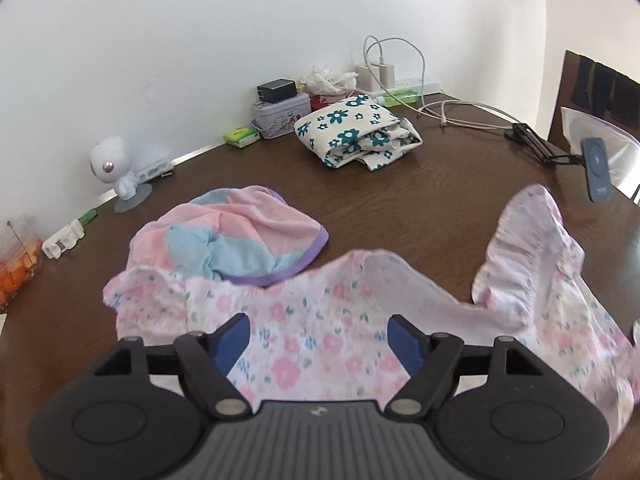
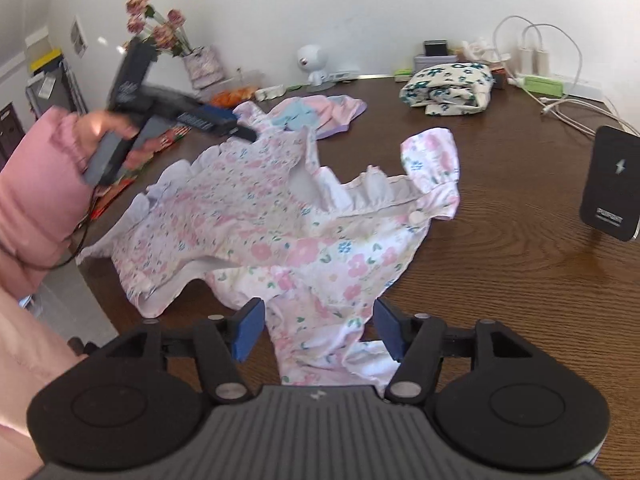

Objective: Fold clothes
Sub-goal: 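Release the dress from both grippers, laying it flat, then smooth the dress bodice flat with both open grippers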

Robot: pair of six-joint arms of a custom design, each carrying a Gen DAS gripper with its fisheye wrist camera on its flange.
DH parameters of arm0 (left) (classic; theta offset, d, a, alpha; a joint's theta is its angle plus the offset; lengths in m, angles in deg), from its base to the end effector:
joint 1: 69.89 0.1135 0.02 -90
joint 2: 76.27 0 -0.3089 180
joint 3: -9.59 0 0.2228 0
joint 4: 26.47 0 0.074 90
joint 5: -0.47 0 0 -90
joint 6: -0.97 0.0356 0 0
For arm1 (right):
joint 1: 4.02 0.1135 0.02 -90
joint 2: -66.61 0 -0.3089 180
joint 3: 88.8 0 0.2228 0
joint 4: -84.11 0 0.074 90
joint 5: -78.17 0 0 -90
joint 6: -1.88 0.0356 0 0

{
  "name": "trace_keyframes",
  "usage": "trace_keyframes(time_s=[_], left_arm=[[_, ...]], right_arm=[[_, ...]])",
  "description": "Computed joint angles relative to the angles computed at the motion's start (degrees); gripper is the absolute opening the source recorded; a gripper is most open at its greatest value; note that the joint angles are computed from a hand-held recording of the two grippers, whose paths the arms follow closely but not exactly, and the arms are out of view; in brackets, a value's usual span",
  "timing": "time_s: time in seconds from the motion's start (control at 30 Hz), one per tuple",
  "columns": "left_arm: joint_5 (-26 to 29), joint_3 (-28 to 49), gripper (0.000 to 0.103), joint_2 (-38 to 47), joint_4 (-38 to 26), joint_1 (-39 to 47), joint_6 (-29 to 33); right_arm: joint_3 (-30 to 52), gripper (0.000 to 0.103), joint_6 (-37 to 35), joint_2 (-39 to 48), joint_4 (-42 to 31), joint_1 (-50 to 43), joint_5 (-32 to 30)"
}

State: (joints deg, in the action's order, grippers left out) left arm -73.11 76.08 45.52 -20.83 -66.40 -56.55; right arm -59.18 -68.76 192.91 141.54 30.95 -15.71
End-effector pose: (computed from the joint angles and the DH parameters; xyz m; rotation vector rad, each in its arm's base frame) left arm 0.3795 0.0131 0.1105 0.7203 2.2805 -0.0569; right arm 0.2131 0.1520 0.0719 -0.3520 2.2935 0.5723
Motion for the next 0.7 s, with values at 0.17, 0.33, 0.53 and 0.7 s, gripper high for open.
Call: trace_keyframes(time_s=[0.17,0.33,0.53,0.7], left_arm=[[2.34,-16.11,0.051,-2.7,10.95,6.02,7.29],[4.16,-19.95,0.034,0.7,15.47,9.62,7.45],[5.15,-18.94,0.029,3.84,16.67,8.02,4.42],[5.73,-20.7,0.028,4.99,20.78,5.17,2.2]], right_arm=[[3.8,0.061,2.57,2.65,-0.87,-3.24,-3.16],[12.25,0.061,0.47,3.92,-7.27,-0.06,-3.55],[22.24,0.061,-0.71,6.21,-16.09,1.98,-2.19],[23.88,0.06,-1.14,7.64,-19.04,2.03,0.45]])
